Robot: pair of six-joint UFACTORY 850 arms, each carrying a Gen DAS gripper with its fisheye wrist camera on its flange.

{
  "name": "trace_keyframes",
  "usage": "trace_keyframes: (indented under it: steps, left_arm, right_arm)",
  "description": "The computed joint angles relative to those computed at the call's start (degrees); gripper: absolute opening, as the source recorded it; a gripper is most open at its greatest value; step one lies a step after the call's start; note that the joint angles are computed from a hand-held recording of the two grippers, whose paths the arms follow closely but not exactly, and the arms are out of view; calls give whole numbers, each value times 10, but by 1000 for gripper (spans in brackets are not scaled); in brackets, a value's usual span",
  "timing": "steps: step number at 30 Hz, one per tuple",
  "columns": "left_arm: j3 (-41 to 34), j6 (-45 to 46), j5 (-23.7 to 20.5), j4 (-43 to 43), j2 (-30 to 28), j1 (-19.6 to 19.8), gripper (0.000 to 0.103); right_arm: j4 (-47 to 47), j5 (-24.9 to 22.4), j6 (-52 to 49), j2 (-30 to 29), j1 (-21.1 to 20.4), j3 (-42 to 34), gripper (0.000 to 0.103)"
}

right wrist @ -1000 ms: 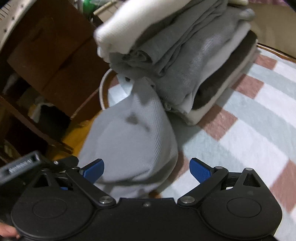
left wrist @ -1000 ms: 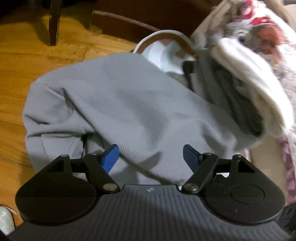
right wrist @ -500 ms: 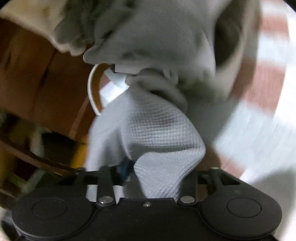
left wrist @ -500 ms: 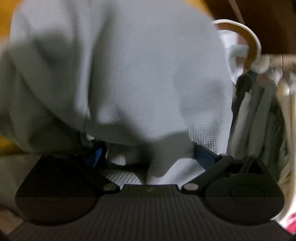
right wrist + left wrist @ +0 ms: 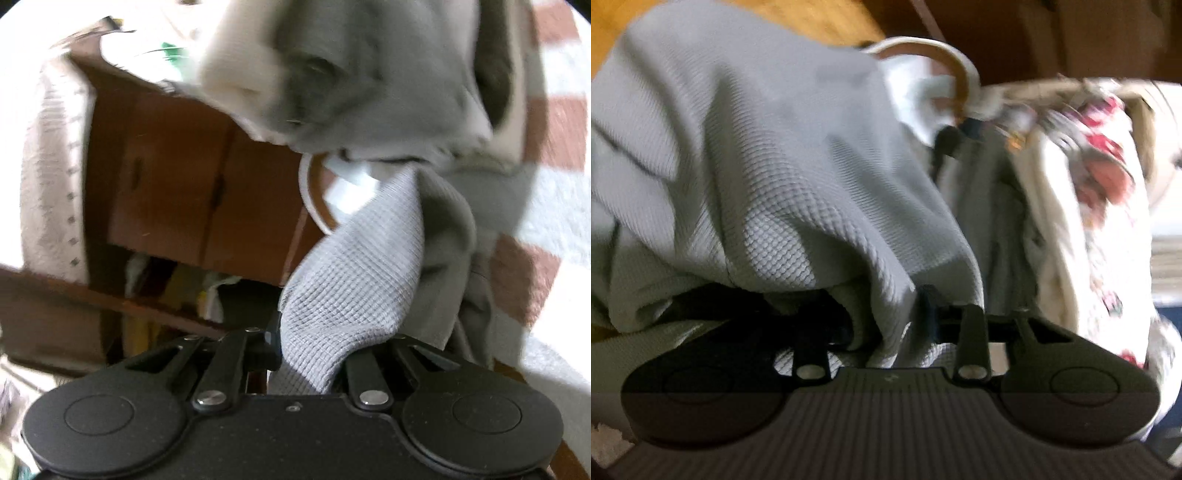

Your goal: Fold clothes

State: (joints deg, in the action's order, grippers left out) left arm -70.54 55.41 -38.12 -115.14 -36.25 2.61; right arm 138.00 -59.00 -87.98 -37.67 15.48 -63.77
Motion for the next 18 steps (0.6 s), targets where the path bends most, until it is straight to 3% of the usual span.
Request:
trace_keyframes:
  steps: [4, 9, 12, 14, 18]
  left_arm:
    - [40, 93, -32, -21, 47, -8, 20]
    - [112, 175, -84, -9, 127, -10, 17]
    - [132, 206, -83, 19, 168, -41, 13]
    - [142, 227, -73, 33, 194, -67, 13]
    - [146, 253, -49, 71, 232, -132, 13]
  right_arm:
    - [10, -10, -42, 66, -9, 53, 15]
    - [6, -8, -94, 175, -34, 149, 14]
    - [-3, 2, -121, 262, -58, 220, 14]
    - [-16, 22, -133, 321, -74, 260, 14]
    - [-60, 121, -108, 466, -107, 336, 14]
